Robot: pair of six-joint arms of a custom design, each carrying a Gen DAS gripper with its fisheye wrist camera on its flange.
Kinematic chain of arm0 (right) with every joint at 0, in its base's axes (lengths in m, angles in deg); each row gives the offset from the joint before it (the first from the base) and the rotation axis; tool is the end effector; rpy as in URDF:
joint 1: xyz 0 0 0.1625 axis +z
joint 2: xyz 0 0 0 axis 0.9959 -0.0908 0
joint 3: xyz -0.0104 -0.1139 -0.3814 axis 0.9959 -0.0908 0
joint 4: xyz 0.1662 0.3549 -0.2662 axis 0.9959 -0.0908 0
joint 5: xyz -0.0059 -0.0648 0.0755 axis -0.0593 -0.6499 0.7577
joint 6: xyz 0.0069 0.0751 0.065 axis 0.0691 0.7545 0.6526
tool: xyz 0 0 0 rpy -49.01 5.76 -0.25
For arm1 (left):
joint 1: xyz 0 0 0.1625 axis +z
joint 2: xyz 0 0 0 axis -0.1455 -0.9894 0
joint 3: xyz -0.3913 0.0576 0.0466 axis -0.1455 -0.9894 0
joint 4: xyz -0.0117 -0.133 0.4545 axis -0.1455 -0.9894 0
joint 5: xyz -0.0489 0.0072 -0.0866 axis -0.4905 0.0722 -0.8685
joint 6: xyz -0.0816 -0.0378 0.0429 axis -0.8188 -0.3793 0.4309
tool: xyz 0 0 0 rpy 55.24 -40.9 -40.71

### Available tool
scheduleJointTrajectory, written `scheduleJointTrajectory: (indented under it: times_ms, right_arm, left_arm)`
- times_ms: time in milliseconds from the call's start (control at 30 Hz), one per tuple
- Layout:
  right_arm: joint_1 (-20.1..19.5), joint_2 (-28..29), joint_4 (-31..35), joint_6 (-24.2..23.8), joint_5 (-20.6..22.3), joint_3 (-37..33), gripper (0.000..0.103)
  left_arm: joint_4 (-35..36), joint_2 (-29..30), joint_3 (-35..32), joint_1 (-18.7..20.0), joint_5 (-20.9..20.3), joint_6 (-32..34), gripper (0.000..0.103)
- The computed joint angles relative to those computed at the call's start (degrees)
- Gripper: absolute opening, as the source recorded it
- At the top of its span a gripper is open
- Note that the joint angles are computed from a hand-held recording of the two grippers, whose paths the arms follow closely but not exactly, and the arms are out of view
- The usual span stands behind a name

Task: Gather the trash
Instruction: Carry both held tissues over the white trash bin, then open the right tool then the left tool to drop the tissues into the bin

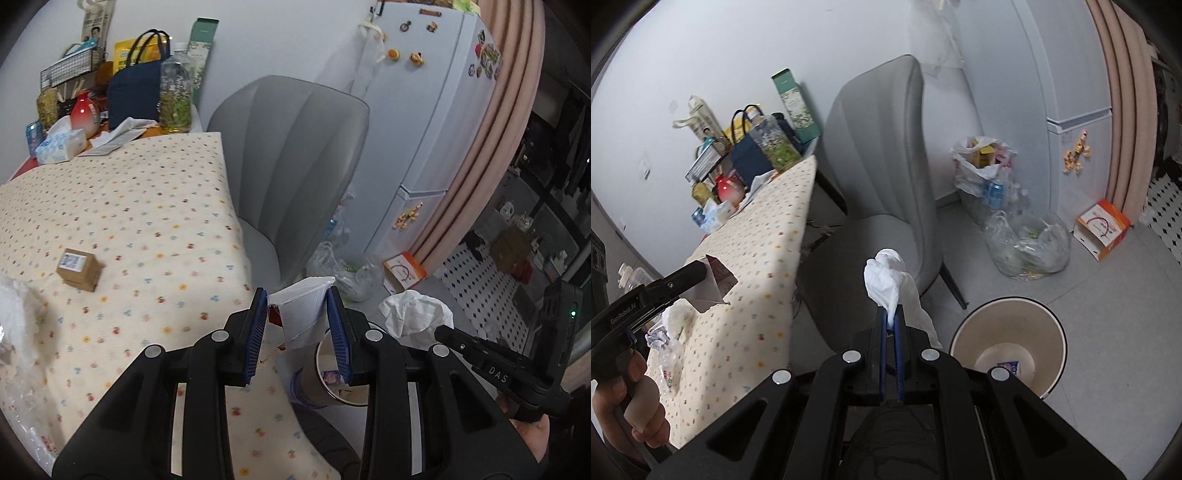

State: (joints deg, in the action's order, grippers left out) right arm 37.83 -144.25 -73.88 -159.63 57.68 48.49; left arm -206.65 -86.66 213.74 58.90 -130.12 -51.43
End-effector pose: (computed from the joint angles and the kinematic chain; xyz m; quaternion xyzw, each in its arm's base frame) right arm 0.2504 -0.3000 0.0949 -0.1269 -0.8319 0.4813 0.2455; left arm -0.1685 -0.4685 0.2369 0.3859 0.8910 -0.2026 0.1272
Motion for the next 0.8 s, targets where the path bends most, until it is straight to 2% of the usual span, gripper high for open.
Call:
scheduleJointTrajectory:
  times_ms: [200,300,367,500,533,567,600,633,667,800]
  right_arm:
    - [-3.1,-3.2,-2.3,-1.0,-1.0,3.3,0.005]
    - [-5.5,-4.5,-4.2,-2.2,-1.7,4.8,0.005]
    - [-8.6,-6.0,-6.5,-3.5,-3.9,6.5,0.008]
    - [-13.2,-6.3,-5.8,-0.3,-6.3,7.8,0.01]
    - [-13.4,-6.4,-6.1,0.0,-6.2,8.2,0.02]
    - [-13.4,-6.6,-6.9,-0.1,-5.9,8.7,0.046]
    - [-13.0,-6.9,-7.9,-0.4,-5.3,9.3,0.057]
    - [-12.0,-6.8,-9.3,-1.0,-3.2,9.7,0.062]
    - [-11.4,-6.8,-9.5,-1.2,-2.2,9.8,0.062]
    - [-10.8,-8.7,-9.1,-0.2,-2.1,11.3,0.062]
  left_arm:
    - [-0.4,2.7,0.2,-1.0,0.4,-0.8,0.033]
    - [-0.3,3.6,0.3,-1.1,0.5,-1.0,0.033]
    - [-0.1,4.0,0.4,-1.2,0.7,-1.4,0.033]
    - [0.3,4.8,0.4,-1.2,0.8,-1.4,0.033]
    - [0.4,4.9,0.4,-1.3,0.8,-1.5,0.033]
    - [0.5,5.1,0.4,-1.4,0.8,-1.5,0.033]
    - [0.6,5.4,0.3,-1.3,0.8,-1.5,0.033]
    - [0.7,5.7,0.2,-1.4,0.8,-1.5,0.033]
    - [0.7,6.0,0.2,-1.6,0.8,-1.5,0.033]
    - [0.6,7.8,0.1,-2.5,0.4,-1.7,0.033]
